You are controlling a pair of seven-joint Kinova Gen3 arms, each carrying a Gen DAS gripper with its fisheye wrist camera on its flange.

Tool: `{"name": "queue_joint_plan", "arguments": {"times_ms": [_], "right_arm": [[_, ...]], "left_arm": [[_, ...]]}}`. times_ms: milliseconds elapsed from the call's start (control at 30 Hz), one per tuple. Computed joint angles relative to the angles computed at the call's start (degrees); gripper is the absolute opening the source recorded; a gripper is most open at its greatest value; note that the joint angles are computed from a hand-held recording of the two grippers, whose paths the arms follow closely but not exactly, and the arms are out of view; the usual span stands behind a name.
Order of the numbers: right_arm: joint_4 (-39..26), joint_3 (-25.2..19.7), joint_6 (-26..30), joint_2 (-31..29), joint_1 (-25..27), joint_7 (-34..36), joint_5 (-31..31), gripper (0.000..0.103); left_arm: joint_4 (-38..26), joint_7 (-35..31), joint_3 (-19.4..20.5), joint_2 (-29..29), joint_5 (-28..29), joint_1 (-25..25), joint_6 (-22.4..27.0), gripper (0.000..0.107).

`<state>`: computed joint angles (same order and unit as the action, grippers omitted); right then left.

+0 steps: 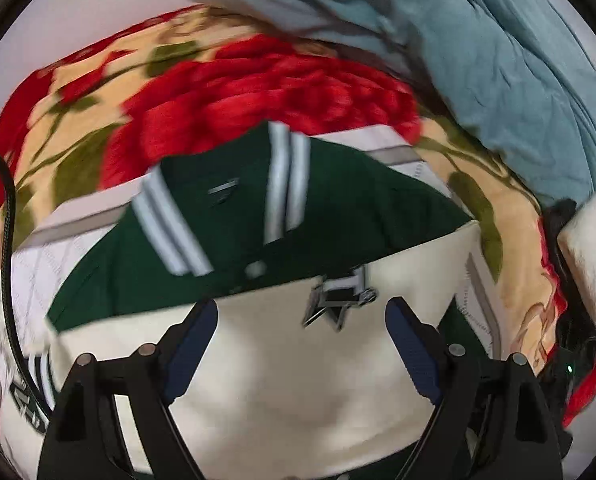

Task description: Fold large clothes

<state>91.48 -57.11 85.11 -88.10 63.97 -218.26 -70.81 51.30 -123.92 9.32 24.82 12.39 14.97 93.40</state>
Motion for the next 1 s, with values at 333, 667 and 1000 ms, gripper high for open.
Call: {"name": "queue_joint_plan", "arguments": {"times_ms": [333, 667, 1000], "right_arm": [[5.3, 1.9, 2.3, 0.0, -4.3, 4.6, 0.9, 0.016], [12.0, 0.7, -4.4, -2.1, -8.1, 6.7, -3.0, 0.017], [7.2, -1.0, -1.9, 1.8, -5.7, 7.5, 0.3, 0.015]], "left_arm": [[-4.0, -1.2, 2.5, 7.9, 0.9, 6.0, 9.0, 0.086], [-5.8, -5.9, 3.1, 13.0, 0.8, 11.6, 14.1, 0.084], [-1.7, -7.4, 2.7, 9.1, 4.8, 7.3, 8.1, 0.002]]}}
